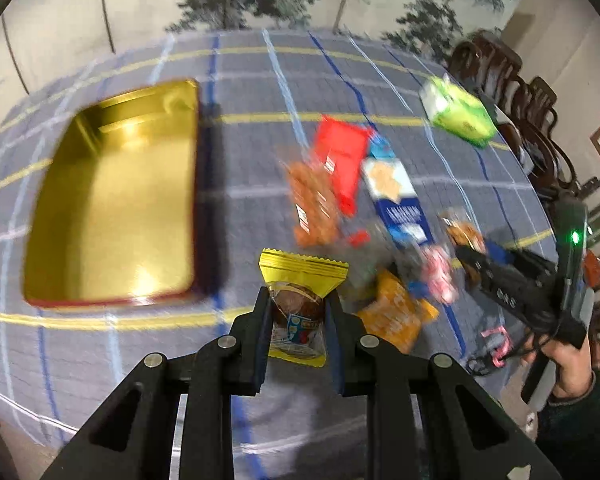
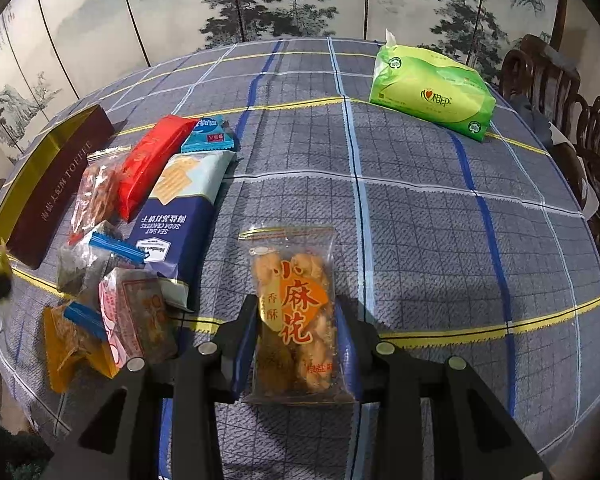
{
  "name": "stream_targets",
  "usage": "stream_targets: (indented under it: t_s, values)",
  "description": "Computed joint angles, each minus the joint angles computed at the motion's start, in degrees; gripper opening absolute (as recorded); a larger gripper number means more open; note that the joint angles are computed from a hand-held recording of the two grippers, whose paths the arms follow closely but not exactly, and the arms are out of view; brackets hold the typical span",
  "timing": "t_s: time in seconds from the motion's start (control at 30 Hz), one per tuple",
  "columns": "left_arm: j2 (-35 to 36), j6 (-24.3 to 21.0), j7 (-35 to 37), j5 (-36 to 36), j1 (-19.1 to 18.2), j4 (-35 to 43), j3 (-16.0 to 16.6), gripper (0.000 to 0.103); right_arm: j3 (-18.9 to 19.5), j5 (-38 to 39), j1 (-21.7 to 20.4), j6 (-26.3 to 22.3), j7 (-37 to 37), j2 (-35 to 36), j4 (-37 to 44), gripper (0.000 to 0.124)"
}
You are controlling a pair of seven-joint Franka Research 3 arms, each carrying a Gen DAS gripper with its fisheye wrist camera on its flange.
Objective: Organize snacks
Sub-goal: 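Carry the yellow pastry into the tin box and open the left tool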
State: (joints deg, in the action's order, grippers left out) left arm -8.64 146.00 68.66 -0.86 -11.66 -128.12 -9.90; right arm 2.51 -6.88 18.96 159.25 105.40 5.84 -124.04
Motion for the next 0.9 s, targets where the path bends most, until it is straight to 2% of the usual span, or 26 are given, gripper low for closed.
stream_targets:
  t_s: [0.3,0.43,0.57,0.67,0.9]
  values:
    - [-0.24,-1.97,-6.9,13.35,6.37,1.63,1.56,0.021,-0.36,-3.6,0.64,-1.8,3.96,0.24,0.93,0.037]
    - [0.98,-3.46,-6.75,15.73,8.42,2.38,2.72,0.022,-0.57,-5.37,0.92,-2.34,6.49,0.36,1.21,0.037]
    - [2.08,-4.46,-5.74,15.99,9.79,2.41,3.51,0.022,-0.78,-7.63,1.24,-2.73,9.61,0.46,1.42,0.037]
    - [2.27,-4.42,-3.38,13.54,10.27,1.58,4.12,0.022,-0.75,-8.59,1.33,-3.26,10.96,0.6,1.76,0.037]
    - [3.02,-4.51,-1.68,12.14,10.7,0.78,4.01,0.022,-0.79,-10.19,1.54,-4.09,14.48,0.54,2.04,0.037]
